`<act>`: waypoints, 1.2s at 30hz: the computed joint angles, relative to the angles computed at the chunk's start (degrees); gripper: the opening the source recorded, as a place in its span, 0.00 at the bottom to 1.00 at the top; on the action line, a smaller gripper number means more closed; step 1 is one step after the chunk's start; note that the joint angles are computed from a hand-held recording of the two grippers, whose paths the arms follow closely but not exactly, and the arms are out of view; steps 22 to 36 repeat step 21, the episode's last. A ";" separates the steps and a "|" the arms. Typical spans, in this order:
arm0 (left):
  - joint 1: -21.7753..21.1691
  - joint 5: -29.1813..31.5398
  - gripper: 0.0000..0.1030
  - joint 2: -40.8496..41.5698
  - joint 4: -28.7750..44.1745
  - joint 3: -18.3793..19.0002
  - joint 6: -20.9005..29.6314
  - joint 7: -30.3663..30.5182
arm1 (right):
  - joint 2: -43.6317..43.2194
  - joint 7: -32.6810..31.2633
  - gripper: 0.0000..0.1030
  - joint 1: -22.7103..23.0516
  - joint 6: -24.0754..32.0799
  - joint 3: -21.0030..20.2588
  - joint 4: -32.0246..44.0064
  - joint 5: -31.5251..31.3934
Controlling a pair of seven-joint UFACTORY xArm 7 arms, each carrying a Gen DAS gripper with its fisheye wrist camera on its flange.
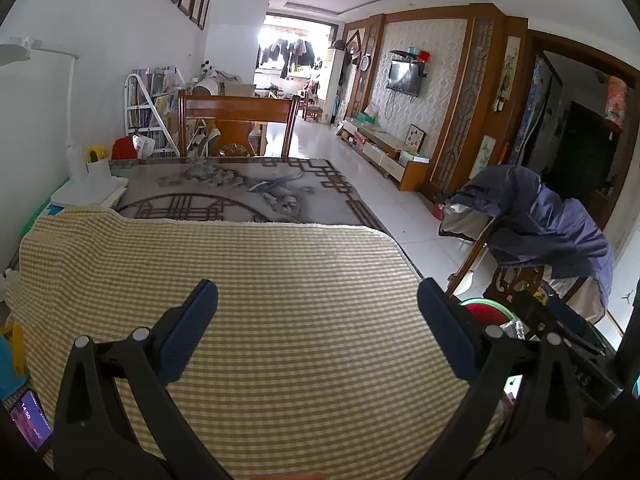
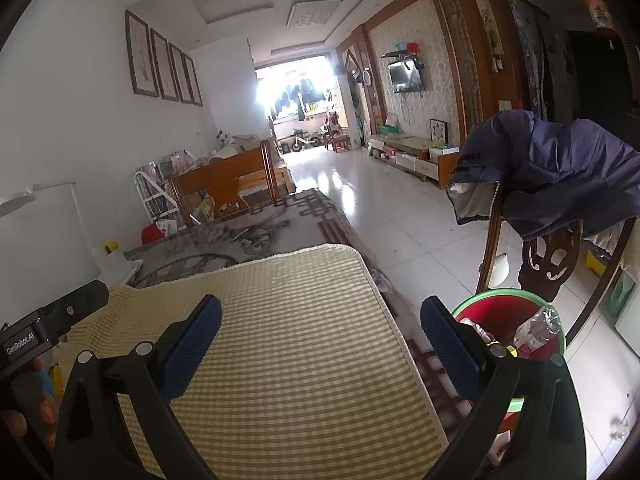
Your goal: Collect trash
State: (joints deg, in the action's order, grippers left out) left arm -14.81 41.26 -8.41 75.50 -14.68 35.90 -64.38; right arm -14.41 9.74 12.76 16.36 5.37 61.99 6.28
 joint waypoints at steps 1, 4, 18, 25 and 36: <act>0.01 -0.29 0.95 0.08 -0.10 0.13 -0.06 0.19 | 0.08 -0.18 0.94 0.09 0.13 -0.10 0.02 0.11; -0.01 -1.18 0.95 0.39 -0.32 0.44 -0.11 0.52 | 0.61 -0.46 0.94 0.32 0.79 -0.10 0.18 0.34; 2.28 -4.68 0.95 3.94 -3.15 4.18 4.93 2.95 | 12.21 -6.08 0.94 2.44 9.19 1.29 8.79 2.67; 3.29 -4.40 0.95 5.68 -4.44 6.14 8.19 3.38 | 18.10 -3.31 0.94 3.02 10.93 2.25 13.17 -1.17; 3.29 -4.40 0.95 5.68 -4.44 6.14 8.19 3.38 | 18.10 -3.31 0.94 3.02 10.93 2.25 13.17 -1.17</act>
